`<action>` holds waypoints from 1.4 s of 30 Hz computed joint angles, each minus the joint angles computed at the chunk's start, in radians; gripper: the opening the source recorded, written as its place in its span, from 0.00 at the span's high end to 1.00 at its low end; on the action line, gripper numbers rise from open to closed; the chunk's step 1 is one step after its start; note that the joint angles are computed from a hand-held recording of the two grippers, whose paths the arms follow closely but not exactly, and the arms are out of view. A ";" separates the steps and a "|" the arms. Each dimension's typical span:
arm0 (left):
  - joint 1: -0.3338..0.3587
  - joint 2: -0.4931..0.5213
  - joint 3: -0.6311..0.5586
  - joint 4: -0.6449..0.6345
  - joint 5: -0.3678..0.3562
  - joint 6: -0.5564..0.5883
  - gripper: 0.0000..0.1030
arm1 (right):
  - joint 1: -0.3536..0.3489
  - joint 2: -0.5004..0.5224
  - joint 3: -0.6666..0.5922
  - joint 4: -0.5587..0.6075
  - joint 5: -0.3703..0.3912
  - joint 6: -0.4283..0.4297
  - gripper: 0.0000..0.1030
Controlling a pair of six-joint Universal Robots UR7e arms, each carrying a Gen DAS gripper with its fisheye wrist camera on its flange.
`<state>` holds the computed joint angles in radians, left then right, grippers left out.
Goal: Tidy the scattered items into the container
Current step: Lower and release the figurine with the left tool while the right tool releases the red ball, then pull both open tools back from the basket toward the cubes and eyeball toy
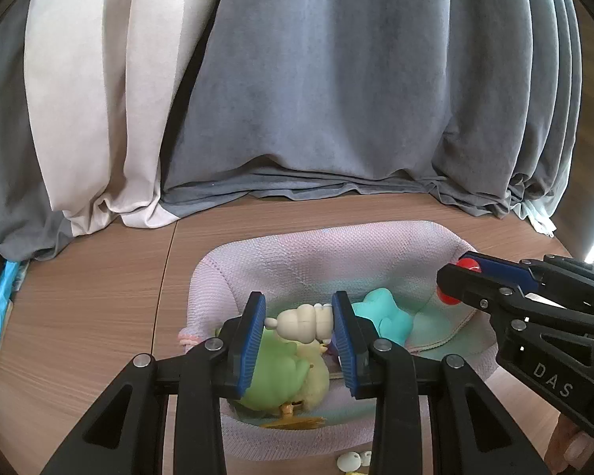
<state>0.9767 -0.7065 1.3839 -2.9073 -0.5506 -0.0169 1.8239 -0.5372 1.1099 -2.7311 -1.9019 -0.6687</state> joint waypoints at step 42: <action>-0.044 -0.024 0.063 -0.097 0.122 0.079 0.17 | -0.004 -0.054 0.084 -0.083 -0.020 0.014 0.25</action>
<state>0.9328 -0.7302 1.4473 -3.0041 -0.4286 0.0619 1.8198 -0.5908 1.1943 -2.8137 -1.9223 -0.6548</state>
